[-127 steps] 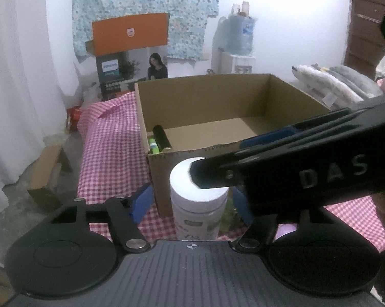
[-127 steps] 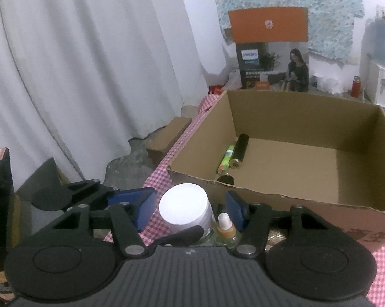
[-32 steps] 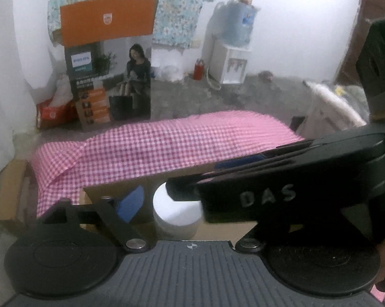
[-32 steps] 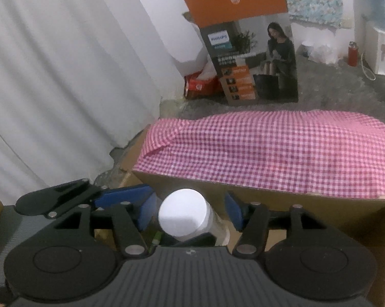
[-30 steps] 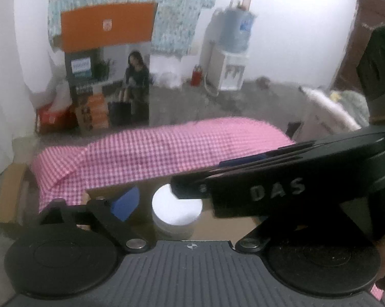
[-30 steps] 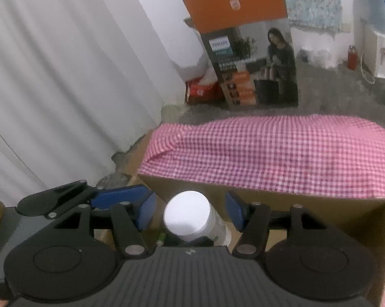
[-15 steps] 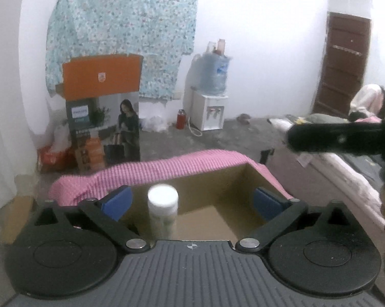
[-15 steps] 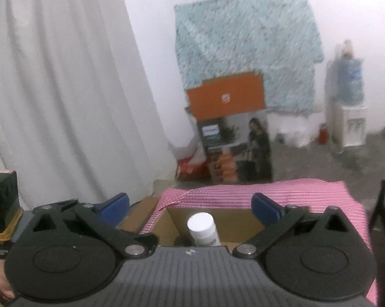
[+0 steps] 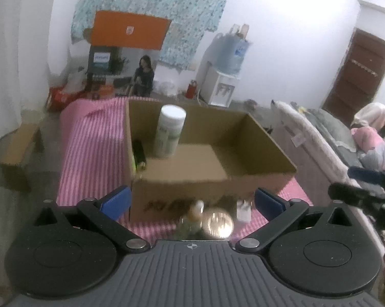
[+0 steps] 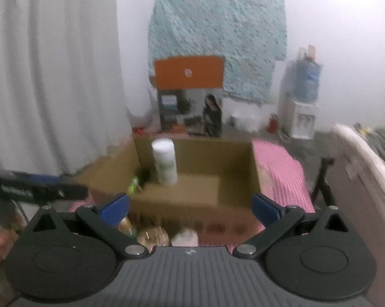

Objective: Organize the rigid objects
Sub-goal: 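Withdraw the right gripper from the box toward the pink plastic lid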

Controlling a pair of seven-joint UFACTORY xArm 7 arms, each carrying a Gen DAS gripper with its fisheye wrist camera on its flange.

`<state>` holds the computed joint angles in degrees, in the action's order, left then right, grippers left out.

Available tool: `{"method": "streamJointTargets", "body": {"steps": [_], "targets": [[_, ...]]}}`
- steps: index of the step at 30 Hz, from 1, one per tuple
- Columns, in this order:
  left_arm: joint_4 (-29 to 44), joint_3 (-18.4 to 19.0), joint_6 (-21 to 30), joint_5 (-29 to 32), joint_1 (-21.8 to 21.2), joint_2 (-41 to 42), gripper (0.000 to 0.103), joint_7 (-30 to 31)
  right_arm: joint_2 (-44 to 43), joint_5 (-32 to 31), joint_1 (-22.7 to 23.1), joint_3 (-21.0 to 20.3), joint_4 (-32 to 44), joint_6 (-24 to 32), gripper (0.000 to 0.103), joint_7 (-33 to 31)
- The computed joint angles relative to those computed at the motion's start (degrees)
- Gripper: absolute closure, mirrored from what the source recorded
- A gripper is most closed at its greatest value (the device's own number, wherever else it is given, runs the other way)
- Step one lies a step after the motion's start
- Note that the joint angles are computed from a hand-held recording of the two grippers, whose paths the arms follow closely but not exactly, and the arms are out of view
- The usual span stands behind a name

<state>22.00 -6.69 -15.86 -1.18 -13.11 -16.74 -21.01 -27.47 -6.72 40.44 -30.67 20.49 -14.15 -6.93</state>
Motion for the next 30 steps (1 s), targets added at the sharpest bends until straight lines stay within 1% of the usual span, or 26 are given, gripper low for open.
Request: {"method": "streamJointTargets", "body": {"steps": [3, 4, 5, 6, 7, 9, 11, 12, 13, 14, 15, 16, 17, 18, 20, 21, 22, 23, 25, 26, 28, 30], "targets": [[-2.14, -6.73, 2.01, -2.50, 4.79, -2.98, 0.000, 0.70, -0.25, 1.88, -9.63, 9.60, -3.52, -1.80, 0.000, 1.41], [-3.13, -8.18, 1.61, -2.79, 5.62, -3.88, 0.000, 0.74, -0.82, 2.29, -12.80, 12.69, -4.41, -1.82, 0.000, 1.93], [-3.85, -8.86, 1.10, -3.04, 5.79, -4.46, 0.000, 0.51, -1.56, 2.21, -14.68, 14.10, -5.15, -1.86, 0.000, 2.25], [-4.59, -7.79, 0.41, -2.78, 4.42, -4.75, 0.000, 0.11, -2.87, 2.12, -16.26, 15.21, -6.36, -2.11, 0.000, 2.54], [-5.19, -5.34, -0.40, -2.02, 1.95, -4.77, 0.000, -0.44, -3.70, 1.63, -16.52, 15.02, -7.53, -3.13, 0.000, 2.66], [-7.14, 1.59, -3.70, 1.02, -4.42, -4.69, 0.000, -2.09, -6.29, -0.94, -14.67, 11.65, -9.58, -3.41, 0.000, 2.10], [-8.34, 5.93, -6.44, 3.98, -8.07, -4.05, 0.000, -4.35, -9.28, -3.34, -11.38, 6.93, -10.93, -1.67, 0.000, 0.61], [-8.92, 6.40, -7.94, 4.78, -8.57, -3.48, 0.000, -5.30, -12.29, -3.94, -9.77, 4.40, -12.60, -0.44, 0.000, -0.44], [-9.61, 6.96, -9.77, 5.82, -8.92, -2.95, 0.000, -6.26, -14.52, -4.16, -6.80, 0.56, -13.38, 0.59, 0.000, -1.84], [-10.54, 6.91, -12.25, 6.54, -8.79, -2.29, 0.000, -7.06, -17.11, -4.32, -3.24, -4.27, -14.03, 1.89, 0.000, -3.53], [-11.43, 6.11, -15.20, 6.58, -8.14, -1.31, 0.000, -7.63, -19.52, -4.01, -0.79, -7.88, -14.59, 3.29, 0.000, -4.88], [-11.84, 5.36, -17.55, 6.47, -7.49, -0.22, 0.000, -8.42, -20.69, -3.21, 0.57, -10.02, -15.20, 3.42, 0.000, -5.65], [-12.37, 5.19, -19.83, 6.91, -7.10, 0.76, 0.000, -9.72, -20.90, -1.98, 0.41, -10.37, -16.37, 1.90, 0.000, -5.54], [-12.62, 5.28, -20.91, 7.85, -6.77, 1.42, 0.000, -11.16, -20.04, -0.79, 0.17, -10.07, -17.10, -0.21, 0.000, -5.47], [-12.33, 5.27, -19.01, 9.76, -5.83, 1.32, 0.000, -13.35, -18.60, 1.55, -1.15, -8.35, -18.68, -4.18, 0.000, -5.41], [-12.35, 3.74, -17.31, 8.38, -4.81, 0.66, 0.000, -12.68, -17.82, 2.48, -1.98, -7.37, -19.34, -6.28, 0.000, -5.18], [-12.55, 1.81, -16.04, 6.20, -3.80, -0.06, 0.000, -11.68, -15.91, 3.15, -2.51, -6.52, -19.81, -9.56, 0.000, -4.54], [-12.75, 0.67, -15.05, 4.71, -3.19, -0.64, 0.000, -11.16, -14.08, 3.22, -3.33, -5.80, -20.17, -12.18, 0.000, -3.69], [-13.17, 1.37, -13.31, 4.76, -3.39, -1.81, 0.000, -11.92, -10.24, 3.33, -4.51, -4.55, -20.00, -16.01, 0.000, -2.09], [-13.45, 1.22, -12.60, 4.21, -3.17, -2.45, 0.000, -12.07, -8.70, 2.43, -4.01, -5.64, -19.53, -16.89, 0.000, -1.50], [-13.96, -0.65, -10.16, 1.99, -1.73, -4.31, 0.000, -11.10, -7.61, -1.05, -1.91, -10.12, -18.25, -15.75, 0.000, -0.40], [-14.20, -5.65, -8.06, -2.27, 1.60, -5.57, 0.000, -8.69, -7.23, -4.93, 1.99, -15.94, -16.83, -14.03, 0.000, 1.14]]}}
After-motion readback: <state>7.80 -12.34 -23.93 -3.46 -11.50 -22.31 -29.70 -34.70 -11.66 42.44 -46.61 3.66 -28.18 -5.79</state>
